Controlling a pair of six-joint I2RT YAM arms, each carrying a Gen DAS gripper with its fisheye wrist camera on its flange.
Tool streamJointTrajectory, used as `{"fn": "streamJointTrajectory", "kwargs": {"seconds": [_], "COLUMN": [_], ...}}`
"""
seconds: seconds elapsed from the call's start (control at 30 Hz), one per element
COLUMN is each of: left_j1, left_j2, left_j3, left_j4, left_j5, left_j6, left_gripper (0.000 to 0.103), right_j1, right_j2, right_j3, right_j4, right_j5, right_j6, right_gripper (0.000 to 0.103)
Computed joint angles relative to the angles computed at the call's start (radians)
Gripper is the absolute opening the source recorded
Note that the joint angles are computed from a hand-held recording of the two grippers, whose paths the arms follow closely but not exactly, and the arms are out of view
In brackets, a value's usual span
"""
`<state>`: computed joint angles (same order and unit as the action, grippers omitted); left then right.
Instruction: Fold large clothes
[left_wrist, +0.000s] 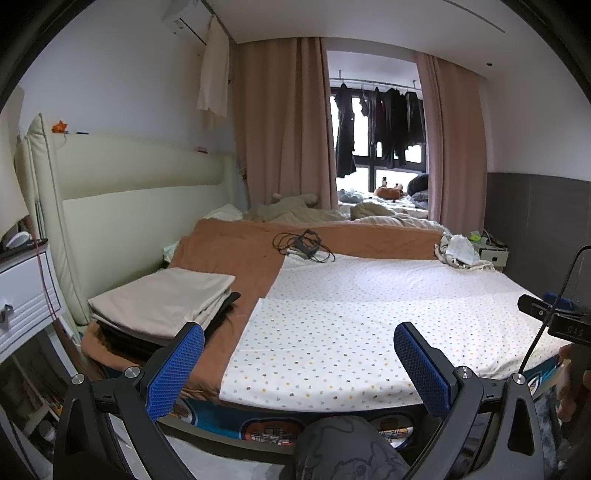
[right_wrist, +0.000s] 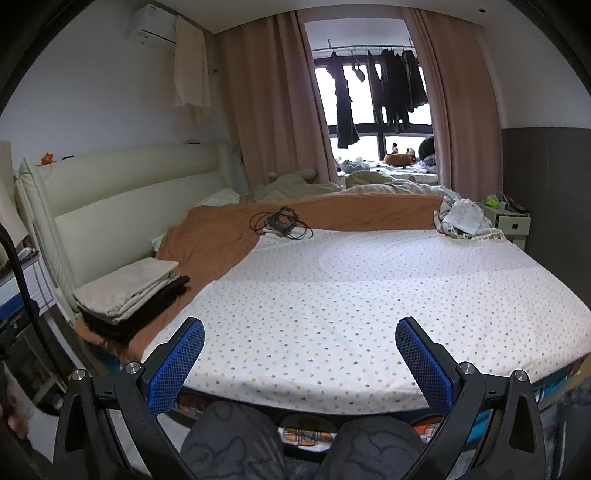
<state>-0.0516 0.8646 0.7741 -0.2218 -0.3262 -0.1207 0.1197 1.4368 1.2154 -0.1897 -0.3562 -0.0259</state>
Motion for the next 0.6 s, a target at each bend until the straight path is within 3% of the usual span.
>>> {"fn": "streamJointTrajectory", "kwargs": {"seconds": [0.6], "left_j1": [0.008], "left_j2": [-0.029], "left_j3": [0.003], "left_j4": [-0.028], "left_j5": [0.008], "left_j6": [-0.009], "left_gripper": [0.103], "right_j1": [-0.003], "right_j2": [-0.014], "right_j3": [-0.018], "right_j4": [0.006], "right_j5": [-0.012], "right_j6": [0.000], "right_gripper": [0.103]}}
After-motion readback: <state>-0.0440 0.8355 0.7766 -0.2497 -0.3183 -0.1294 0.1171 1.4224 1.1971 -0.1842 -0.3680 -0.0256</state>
